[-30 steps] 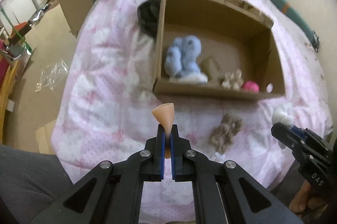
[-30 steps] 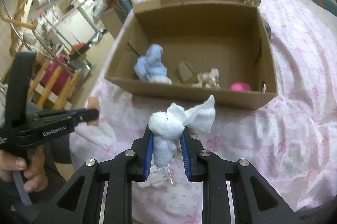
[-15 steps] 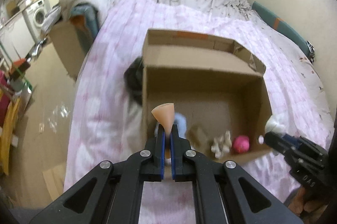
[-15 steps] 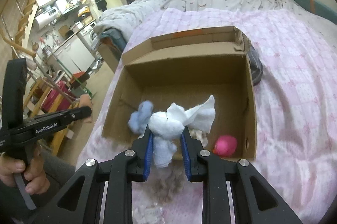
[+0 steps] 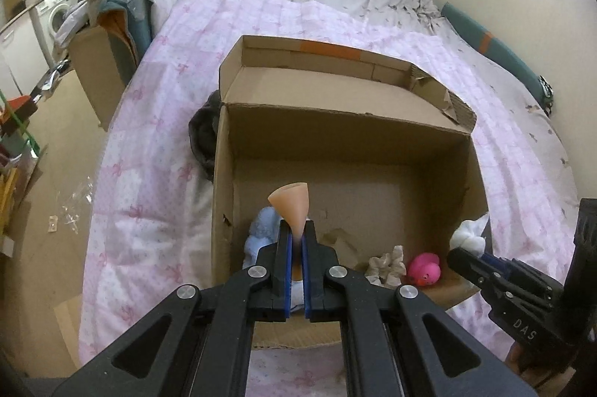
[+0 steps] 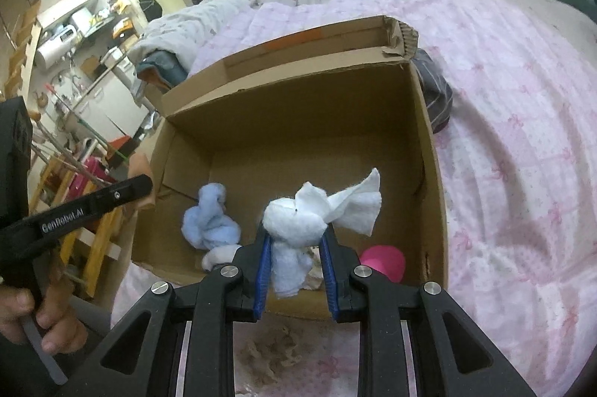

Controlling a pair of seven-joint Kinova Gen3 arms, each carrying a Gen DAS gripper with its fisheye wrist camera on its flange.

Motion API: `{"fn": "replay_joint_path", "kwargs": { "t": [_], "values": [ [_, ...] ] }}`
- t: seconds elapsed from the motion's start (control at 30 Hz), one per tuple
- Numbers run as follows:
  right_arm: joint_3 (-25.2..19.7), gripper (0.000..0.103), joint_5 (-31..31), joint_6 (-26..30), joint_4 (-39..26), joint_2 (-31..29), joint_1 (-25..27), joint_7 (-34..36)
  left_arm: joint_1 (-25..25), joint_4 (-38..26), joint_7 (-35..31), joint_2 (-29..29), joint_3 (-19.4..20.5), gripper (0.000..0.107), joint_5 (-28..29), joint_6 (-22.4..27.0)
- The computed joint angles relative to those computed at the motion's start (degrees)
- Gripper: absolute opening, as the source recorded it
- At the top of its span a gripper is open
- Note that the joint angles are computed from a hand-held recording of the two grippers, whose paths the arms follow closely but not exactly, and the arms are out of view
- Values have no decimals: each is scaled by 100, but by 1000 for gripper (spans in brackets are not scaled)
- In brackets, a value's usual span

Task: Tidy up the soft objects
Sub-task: 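Carry the orange foam piece and white sock over the box with both grippers, then open both grippers to drop the orange foam and white sock into the box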

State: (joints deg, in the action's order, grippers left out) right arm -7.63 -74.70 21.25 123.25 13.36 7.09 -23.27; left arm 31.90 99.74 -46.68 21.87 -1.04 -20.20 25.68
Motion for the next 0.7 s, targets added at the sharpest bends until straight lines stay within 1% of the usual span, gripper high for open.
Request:
{"fn": "replay_joint_path", "kwargs": {
  "t": [0.03, 0.07, 0.13, 0.2, 0.27, 0.33, 0.43, 0.6, 0.7],
  "values": [
    [7, 26, 28, -26, -18, 29, -25, -37, 71, 13, 0, 18, -81, 4, 24, -43],
    [20, 26, 105, -38, -36, 47, -44, -124, 46, 85, 87, 6, -55, 6, -44, -180],
    [-12, 26, 133, -64, -40, 72, -28, -195, 235, 174, 277, 5, -264, 6, -204, -362],
    [-58, 26, 175, -146, -17, 52, -36, -234, 389, 108, 402, 79, -409, 6, -376, -230],
    [-95, 26, 240, -206, 0, 37, -37, -268, 292, 79, 399, 128, -332, 6, -333, -148],
    [-104, 26, 381, -231, -17, 54, -49, -408, 118, 99, 287, 150, -196, 6, -216, -168],
    [-144, 26, 675, -295, -66, 93, -71, -745, 142, 89, 271, 177, -223, 6, -240, -154],
    [-359, 26, 893, -355, -108, 137, 61, -938, 84, 84, 127, 205, -141, 7, -165, -154],
    [-425, 26, 1014, -358, -111, 148, 141, -1042, 190, 67, 120, 218, -189, 12, -222, -133]
  ]
}}
